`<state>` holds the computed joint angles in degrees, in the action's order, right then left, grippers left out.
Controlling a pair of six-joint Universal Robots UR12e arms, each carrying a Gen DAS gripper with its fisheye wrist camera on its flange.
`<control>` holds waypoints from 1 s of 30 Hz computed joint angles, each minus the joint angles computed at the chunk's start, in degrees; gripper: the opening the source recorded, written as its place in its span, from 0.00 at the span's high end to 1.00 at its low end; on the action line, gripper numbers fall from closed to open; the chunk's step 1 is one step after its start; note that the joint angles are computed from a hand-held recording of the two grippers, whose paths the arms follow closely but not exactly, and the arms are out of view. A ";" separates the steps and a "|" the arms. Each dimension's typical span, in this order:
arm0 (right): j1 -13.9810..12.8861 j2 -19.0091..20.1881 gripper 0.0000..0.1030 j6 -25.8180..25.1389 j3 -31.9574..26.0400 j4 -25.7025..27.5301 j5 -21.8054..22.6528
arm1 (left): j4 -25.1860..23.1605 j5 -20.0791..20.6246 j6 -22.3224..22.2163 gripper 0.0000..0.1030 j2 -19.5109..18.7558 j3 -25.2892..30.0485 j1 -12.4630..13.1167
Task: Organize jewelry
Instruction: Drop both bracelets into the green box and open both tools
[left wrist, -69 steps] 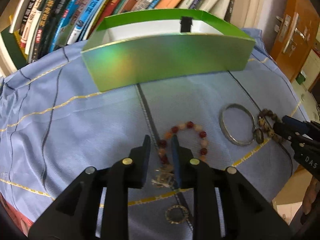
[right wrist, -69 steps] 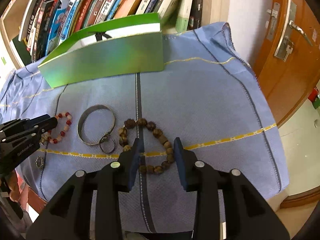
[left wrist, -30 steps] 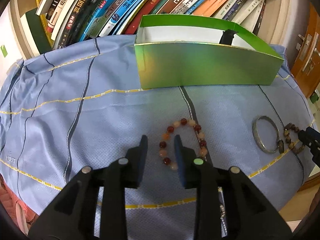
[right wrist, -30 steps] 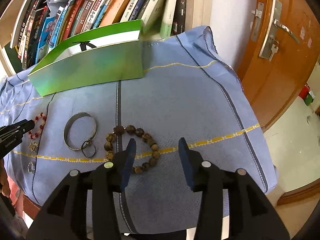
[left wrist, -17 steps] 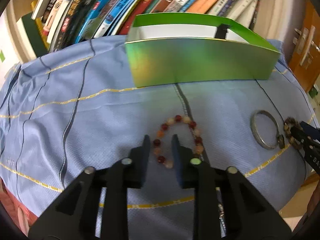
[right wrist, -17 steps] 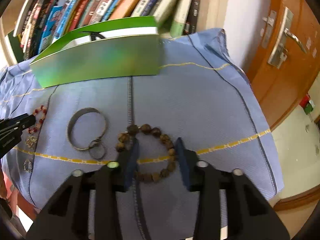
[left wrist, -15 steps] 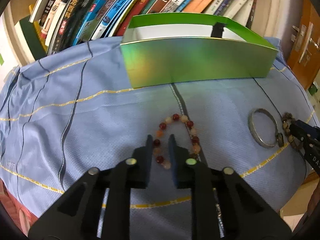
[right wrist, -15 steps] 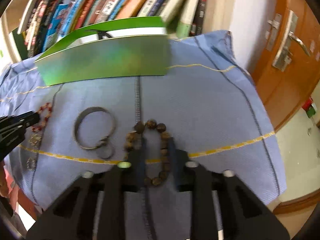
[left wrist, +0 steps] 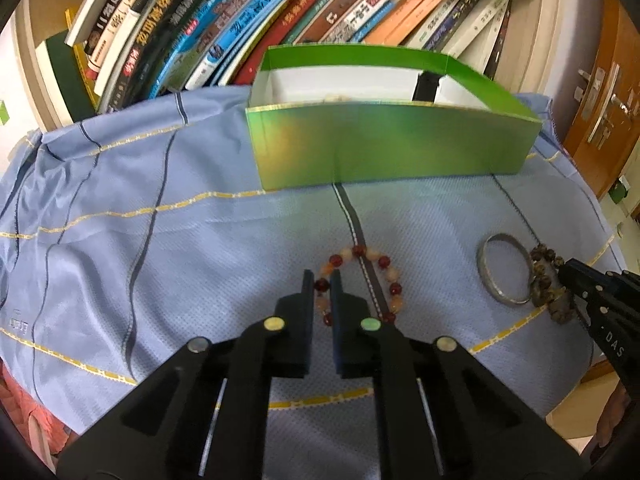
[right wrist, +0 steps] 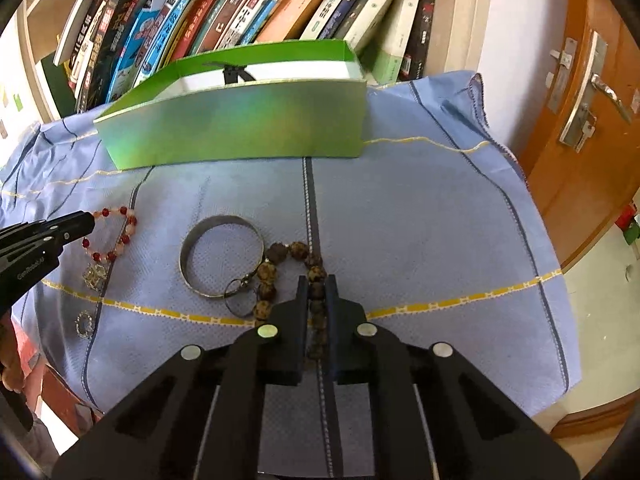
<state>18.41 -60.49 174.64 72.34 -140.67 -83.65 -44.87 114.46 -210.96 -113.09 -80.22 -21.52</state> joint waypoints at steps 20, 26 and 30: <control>-0.26 -1.19 0.90 1.57 -0.16 -5.61 0.98 | 3.94 2.76 0.43 0.92 1.15 -0.06 -1.02; -0.40 -1.13 0.90 3.17 -0.64 -6.53 2.28 | 4.99 3.04 0.39 0.92 1.47 -0.13 -0.96; -0.36 -0.72 0.90 3.65 -2.27 -8.54 3.23 | 7.19 3.06 2.39 0.92 1.56 0.64 -0.82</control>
<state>18.06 -61.22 178.29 70.06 -149.21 -80.42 -37.69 117.52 -208.57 -111.53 -79.58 -22.35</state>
